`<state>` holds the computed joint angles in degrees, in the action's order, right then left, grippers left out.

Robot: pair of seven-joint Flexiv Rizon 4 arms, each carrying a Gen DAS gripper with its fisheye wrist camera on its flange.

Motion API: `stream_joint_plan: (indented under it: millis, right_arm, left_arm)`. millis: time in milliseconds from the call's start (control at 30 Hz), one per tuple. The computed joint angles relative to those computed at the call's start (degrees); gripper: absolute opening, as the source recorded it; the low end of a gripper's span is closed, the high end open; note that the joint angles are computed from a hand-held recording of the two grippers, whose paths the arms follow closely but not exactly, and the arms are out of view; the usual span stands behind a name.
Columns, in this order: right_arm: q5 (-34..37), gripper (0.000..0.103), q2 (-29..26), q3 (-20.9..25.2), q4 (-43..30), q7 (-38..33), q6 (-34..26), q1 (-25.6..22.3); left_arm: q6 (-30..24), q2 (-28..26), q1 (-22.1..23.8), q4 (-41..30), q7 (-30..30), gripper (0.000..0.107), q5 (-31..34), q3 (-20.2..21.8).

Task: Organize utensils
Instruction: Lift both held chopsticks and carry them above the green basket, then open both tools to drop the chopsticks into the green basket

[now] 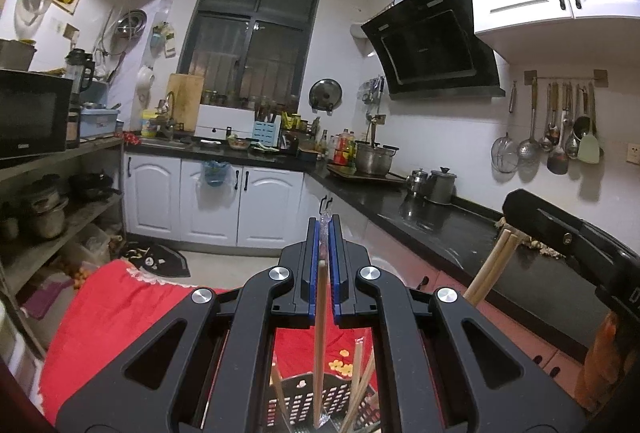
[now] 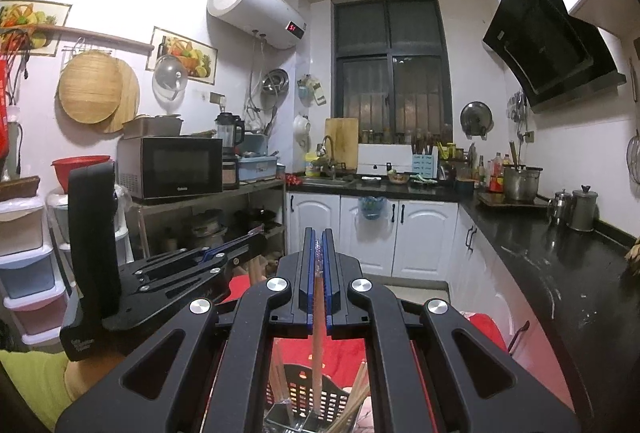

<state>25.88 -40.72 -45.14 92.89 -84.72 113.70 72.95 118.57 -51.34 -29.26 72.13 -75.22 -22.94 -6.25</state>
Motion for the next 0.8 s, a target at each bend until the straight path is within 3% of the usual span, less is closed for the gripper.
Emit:
stream_joint_plan:
  millis: [267, 800]
  right_arm:
    - [-1.94, 0.004, -2.00, 2.87, -2.02, 3.05, -1.32, -3.75]
    - [-7.30, 0.004, -6.16, 4.24, -4.00, 12.10, -3.42, -7.10]
  left_arm:
    - [-0.36, -2.46, -0.76, -1.90, 0.99, 0.002, -1.69, 1.08]
    - [-3.22, -5.05, -0.39, -2.70, -0.30, 0.002, -1.82, 1.34]
